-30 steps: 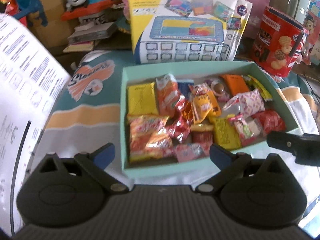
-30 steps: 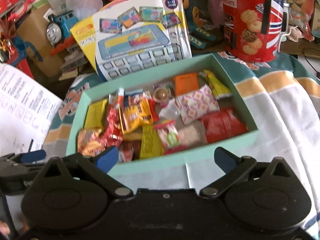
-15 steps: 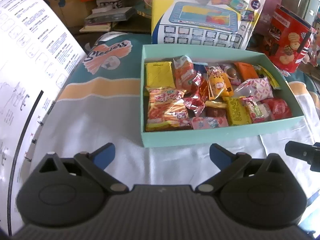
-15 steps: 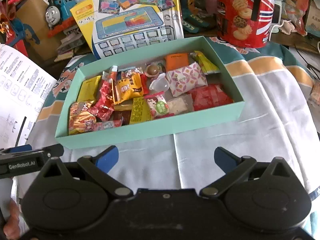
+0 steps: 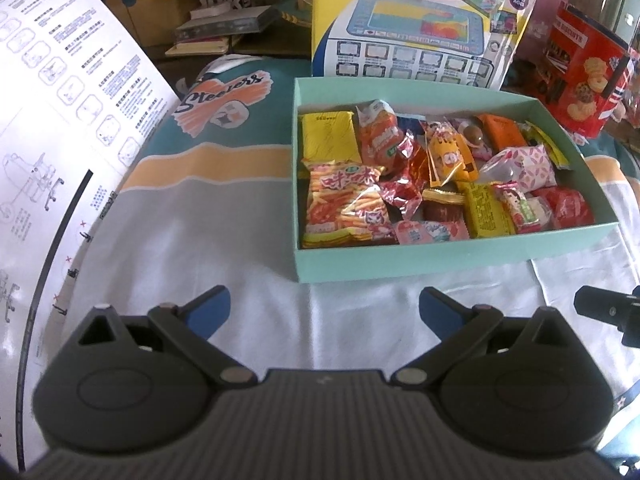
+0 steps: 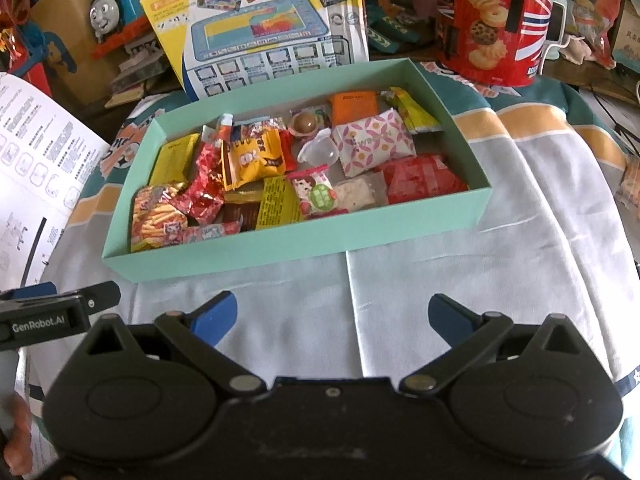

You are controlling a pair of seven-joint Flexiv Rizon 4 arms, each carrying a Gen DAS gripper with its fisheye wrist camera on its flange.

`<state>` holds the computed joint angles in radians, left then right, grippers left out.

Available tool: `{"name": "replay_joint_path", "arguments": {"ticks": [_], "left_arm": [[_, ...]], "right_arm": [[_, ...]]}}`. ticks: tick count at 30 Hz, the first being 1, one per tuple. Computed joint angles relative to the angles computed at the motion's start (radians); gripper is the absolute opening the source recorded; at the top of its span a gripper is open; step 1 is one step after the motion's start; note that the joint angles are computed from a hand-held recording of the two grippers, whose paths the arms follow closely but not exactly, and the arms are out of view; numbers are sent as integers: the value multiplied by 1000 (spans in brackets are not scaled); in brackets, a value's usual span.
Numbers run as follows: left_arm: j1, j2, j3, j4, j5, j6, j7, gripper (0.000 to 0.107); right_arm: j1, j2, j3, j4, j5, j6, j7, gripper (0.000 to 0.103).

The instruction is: Organize snacks

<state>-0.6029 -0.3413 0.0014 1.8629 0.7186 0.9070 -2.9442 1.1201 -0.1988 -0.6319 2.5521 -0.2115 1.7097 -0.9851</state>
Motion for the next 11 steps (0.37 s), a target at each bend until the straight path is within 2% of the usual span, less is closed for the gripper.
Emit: {"name": "replay_joint_path", "arguments": {"ticks": [5,11], "left_arm": [[1,-6,-2,0,-6,8,12,103],[-5,-7,1,-7,-4,-4,19,103]], "right_arm": [[-95,-9,89,-17,-22,-13,0,103],[-93,-10,70,-16,-57,-13,23,103]]}}
